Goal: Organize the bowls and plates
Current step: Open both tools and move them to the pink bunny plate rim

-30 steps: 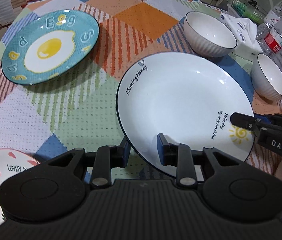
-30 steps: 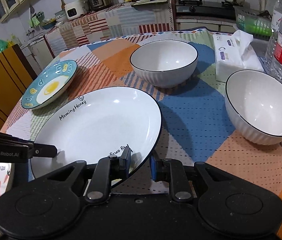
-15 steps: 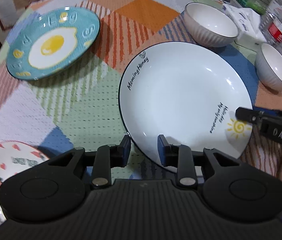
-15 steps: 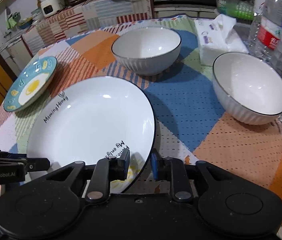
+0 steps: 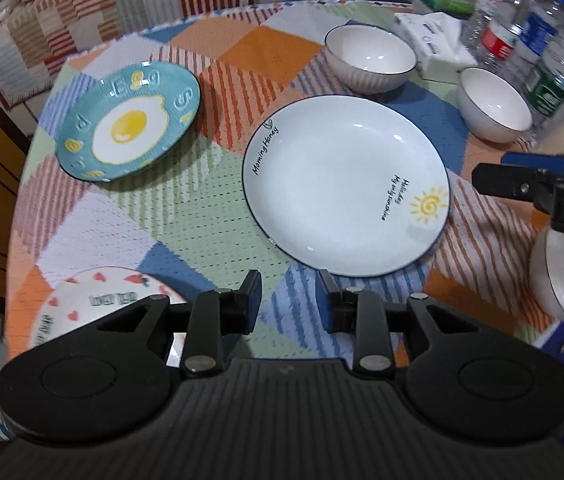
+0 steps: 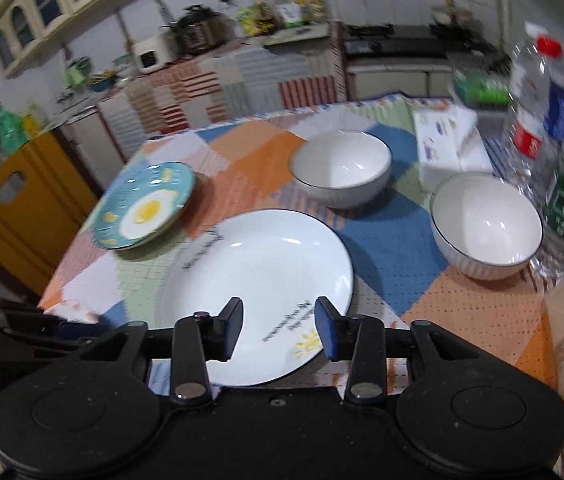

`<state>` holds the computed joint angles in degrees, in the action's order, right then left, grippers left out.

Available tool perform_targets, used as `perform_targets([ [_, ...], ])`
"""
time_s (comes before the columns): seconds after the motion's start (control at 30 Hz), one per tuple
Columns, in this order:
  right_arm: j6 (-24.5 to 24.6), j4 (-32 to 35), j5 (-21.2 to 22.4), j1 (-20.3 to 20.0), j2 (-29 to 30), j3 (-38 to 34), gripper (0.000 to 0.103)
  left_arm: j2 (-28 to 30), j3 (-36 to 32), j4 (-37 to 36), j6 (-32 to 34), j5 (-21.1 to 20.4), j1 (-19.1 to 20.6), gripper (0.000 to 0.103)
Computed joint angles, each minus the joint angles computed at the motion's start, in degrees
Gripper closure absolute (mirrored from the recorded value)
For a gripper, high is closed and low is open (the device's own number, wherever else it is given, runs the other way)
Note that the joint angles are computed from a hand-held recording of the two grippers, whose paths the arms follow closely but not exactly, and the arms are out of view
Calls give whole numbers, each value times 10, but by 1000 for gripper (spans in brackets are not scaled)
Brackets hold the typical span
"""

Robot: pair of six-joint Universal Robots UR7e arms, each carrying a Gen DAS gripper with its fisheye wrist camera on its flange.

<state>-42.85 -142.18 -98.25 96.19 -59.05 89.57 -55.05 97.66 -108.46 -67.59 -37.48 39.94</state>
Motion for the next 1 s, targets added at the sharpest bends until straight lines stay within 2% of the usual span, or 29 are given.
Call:
perform_targets([
  [0.2, -34, 30, 19, 14, -40, 22, 46, -39, 17, 58, -26, -10, -32, 74],
  [0.33, -61, 39, 7, 29, -62, 44, 45, -67, 39, 117, -61, -7, -51, 74],
  [0.53, -97, 77, 21, 40, -91, 73, 44, -122, 83, 161, -100, -29, -71, 74],
  [0.63, -119, 105, 40, 44, -102, 79, 43, -149, 98, 185, -104, -53, -80, 72],
  [0.7, -138, 152, 54, 46, -102, 69, 43, -167, 108, 193, -110, -68, -83, 67],
  [0.8, -156, 186, 77, 48, -102, 64, 43, -194, 125, 203, -118, -87, -85, 62],
  [0.87, -171, 209, 96, 48, -102, 61, 39, -204, 129, 222, -121, -94, -85, 62],
  [0.93, -204, 226, 119, 45, -102, 63, 31, -215, 137, 235, -121, -99, -84, 57],
  [1.0, -251, 214, 149, 39, -106, 81, 30, -228, 149, 235, -120, -104, -81, 55],
])
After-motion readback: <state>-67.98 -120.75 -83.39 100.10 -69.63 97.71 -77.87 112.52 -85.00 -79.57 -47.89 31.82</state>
